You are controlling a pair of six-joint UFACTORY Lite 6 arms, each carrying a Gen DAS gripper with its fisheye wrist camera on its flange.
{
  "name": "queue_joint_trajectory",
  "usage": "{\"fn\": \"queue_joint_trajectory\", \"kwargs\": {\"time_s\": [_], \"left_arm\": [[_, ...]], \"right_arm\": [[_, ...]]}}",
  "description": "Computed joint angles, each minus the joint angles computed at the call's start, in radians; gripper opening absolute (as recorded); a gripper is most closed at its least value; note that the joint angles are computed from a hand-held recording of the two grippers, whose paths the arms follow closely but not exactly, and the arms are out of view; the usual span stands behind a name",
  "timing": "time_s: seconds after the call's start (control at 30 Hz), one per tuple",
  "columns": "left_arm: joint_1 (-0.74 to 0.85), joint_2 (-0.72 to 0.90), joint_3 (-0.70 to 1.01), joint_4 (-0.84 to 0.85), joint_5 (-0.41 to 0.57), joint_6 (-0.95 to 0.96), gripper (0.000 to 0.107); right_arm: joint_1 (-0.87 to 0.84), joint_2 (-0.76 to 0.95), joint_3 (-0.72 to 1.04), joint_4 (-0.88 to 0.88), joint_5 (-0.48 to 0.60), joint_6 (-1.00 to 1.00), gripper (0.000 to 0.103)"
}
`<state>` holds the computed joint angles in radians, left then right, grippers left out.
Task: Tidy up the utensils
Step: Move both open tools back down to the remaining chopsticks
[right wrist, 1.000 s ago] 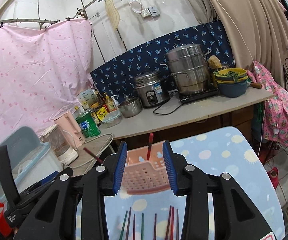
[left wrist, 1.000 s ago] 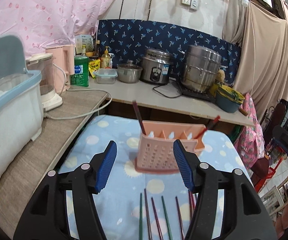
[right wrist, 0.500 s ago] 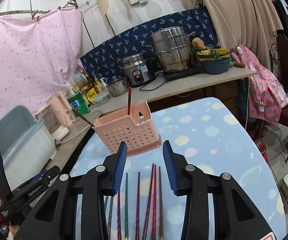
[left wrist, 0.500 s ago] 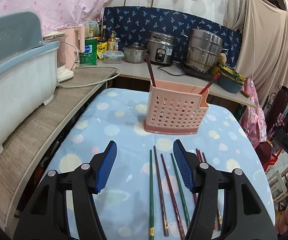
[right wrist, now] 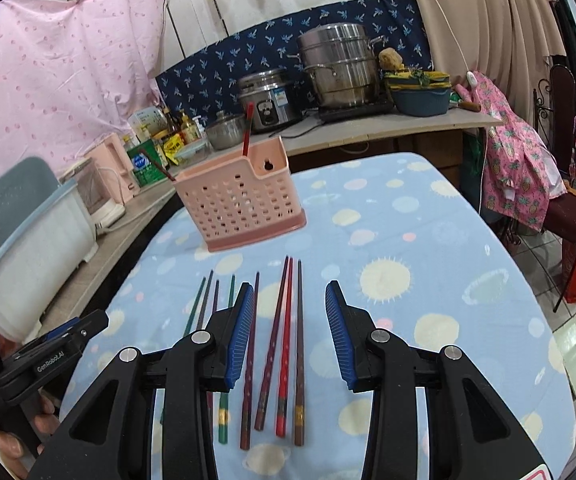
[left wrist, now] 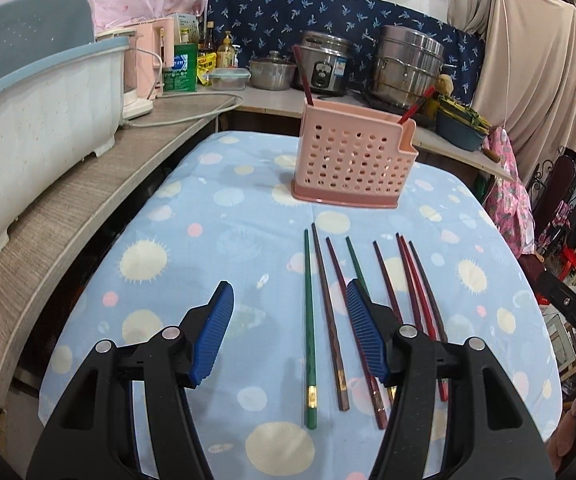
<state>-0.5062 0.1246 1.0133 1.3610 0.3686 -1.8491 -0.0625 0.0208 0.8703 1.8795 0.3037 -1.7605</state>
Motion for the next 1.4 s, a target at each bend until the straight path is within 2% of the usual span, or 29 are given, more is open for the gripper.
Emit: {"fn": "queue_joint_trajectory", "kwargs": {"time_s": [0.33,0.8,1.4], "left_arm": [[-0.033,-0.009,-0.102,0.052,-0.006,-0.104,0.056],[-0.045,0.032,-0.156,0.134,-0.051,-0.215,0.056],[-0.064,0.135,-0.123,0.193,-0.059,-0.271,0.056]], "right_arm": [[0.05,0.012,-0.12,0.212,-0.011,-0.231,0.037],[0.091,0.091,-0.161,0.411,-0.02,-0.427,0.036],[0.108,0.16,-0.156,0.492,-0.016,-0.533,0.02]]}}
